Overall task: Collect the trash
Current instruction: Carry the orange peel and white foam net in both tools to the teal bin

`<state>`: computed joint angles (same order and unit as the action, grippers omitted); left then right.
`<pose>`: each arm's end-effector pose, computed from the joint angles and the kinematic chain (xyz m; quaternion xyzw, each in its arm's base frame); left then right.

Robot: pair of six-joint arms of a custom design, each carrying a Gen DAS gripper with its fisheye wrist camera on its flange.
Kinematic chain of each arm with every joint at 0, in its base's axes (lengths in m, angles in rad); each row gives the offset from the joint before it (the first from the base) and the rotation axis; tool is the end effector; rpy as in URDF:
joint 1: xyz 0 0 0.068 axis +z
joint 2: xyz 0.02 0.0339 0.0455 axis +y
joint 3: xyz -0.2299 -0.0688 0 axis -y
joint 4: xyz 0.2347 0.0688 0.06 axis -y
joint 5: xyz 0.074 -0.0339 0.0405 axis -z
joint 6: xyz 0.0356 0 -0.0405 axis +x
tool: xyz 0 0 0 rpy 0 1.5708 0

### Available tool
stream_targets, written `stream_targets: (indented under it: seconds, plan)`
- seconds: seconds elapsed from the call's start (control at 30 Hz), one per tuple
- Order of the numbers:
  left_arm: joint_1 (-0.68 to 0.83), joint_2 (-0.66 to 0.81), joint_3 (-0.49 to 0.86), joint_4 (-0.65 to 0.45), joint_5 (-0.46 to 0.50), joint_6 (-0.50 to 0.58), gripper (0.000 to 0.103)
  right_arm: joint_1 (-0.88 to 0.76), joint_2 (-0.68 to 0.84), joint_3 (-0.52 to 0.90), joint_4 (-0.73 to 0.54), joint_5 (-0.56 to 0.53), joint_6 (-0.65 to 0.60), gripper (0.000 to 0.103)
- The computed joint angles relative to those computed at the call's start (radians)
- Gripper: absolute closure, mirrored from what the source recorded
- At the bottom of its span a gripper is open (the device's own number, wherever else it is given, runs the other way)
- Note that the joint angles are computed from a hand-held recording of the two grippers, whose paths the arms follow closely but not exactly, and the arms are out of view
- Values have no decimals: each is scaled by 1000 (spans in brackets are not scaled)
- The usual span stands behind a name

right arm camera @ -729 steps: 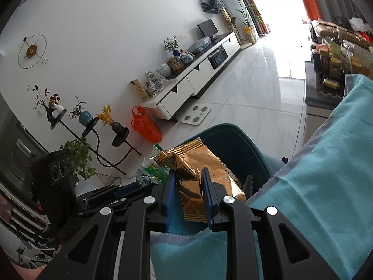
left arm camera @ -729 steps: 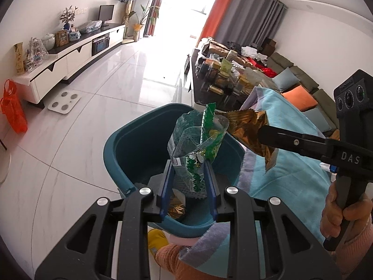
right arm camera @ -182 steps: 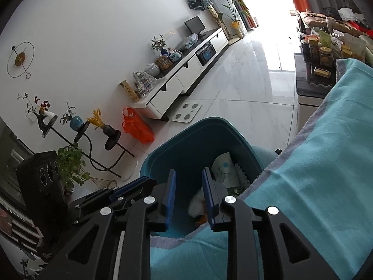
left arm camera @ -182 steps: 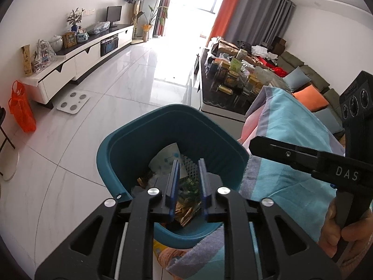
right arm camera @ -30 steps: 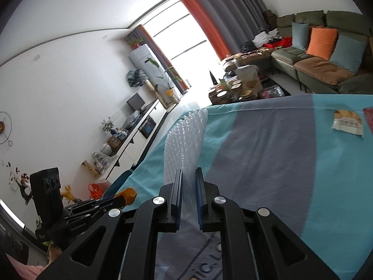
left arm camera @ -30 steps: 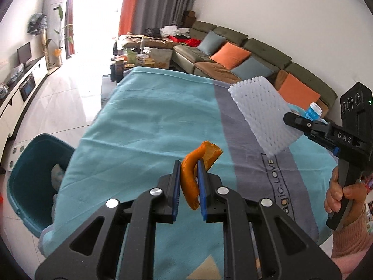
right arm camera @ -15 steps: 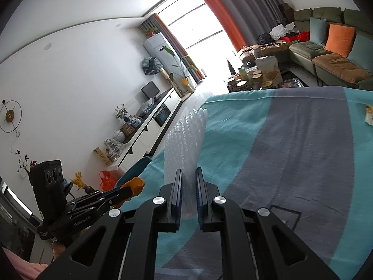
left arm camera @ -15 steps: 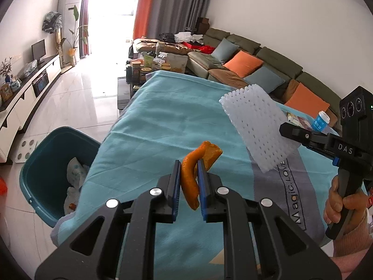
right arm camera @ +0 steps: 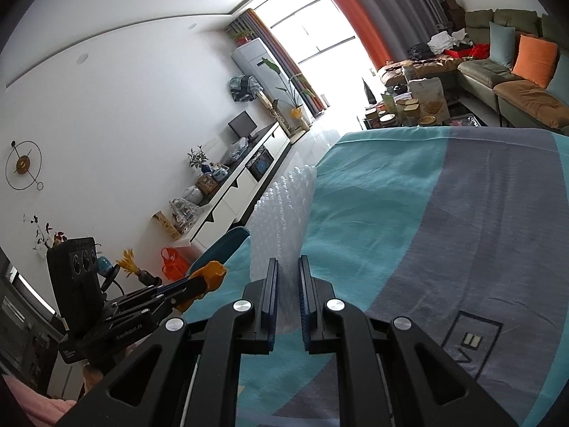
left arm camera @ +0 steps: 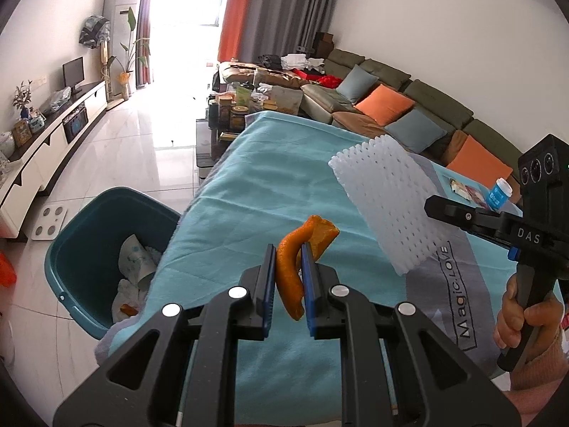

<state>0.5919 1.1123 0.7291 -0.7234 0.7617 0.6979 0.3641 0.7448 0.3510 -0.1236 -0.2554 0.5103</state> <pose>0.1822 0.0929 0.1983 0.1332 0.8977 -0.1607 0.3881 0.1697 0.0743 0.1810 -0.0012 0.8598 0.3108 0.4051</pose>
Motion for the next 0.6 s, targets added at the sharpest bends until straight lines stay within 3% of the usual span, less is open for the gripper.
stream_targets:
  seconds: [0.6]
  plan:
    - [121, 82, 62, -23, 33, 55, 89, 74, 132, 35, 97, 13, 15, 93]
